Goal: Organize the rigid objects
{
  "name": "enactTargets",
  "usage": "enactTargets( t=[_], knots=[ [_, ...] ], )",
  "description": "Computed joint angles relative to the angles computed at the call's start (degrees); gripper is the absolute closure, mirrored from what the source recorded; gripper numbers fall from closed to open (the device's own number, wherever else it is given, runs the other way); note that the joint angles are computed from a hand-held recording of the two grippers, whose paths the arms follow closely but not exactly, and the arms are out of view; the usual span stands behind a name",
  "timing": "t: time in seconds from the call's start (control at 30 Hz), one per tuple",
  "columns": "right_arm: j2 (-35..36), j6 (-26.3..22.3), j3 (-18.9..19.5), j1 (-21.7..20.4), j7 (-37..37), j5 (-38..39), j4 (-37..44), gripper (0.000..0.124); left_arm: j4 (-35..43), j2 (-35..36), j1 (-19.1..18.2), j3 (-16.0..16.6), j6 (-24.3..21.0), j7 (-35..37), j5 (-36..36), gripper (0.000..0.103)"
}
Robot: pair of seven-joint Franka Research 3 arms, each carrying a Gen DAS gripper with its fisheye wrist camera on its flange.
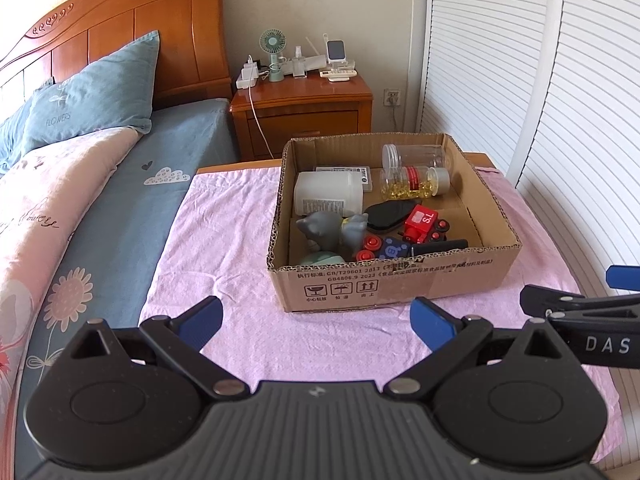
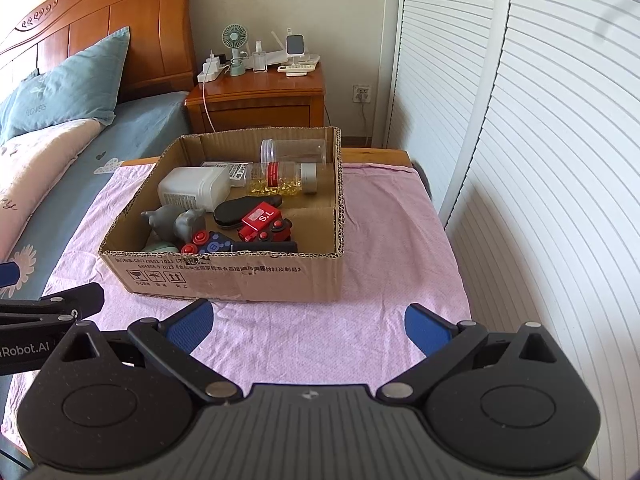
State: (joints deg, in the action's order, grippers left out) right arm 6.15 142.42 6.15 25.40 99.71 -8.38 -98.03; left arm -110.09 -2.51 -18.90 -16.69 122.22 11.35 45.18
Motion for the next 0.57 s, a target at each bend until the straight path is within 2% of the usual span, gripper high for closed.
enactTargets(
  t=[0.57],
  knots=[
    [-0.6,0.5,0.0,-0.2,-0.5,0.5,-0.7,0.021,0.6,0.4,-0.3,0.0,-0.4,0.1,-0.1,0.004]
  ],
)
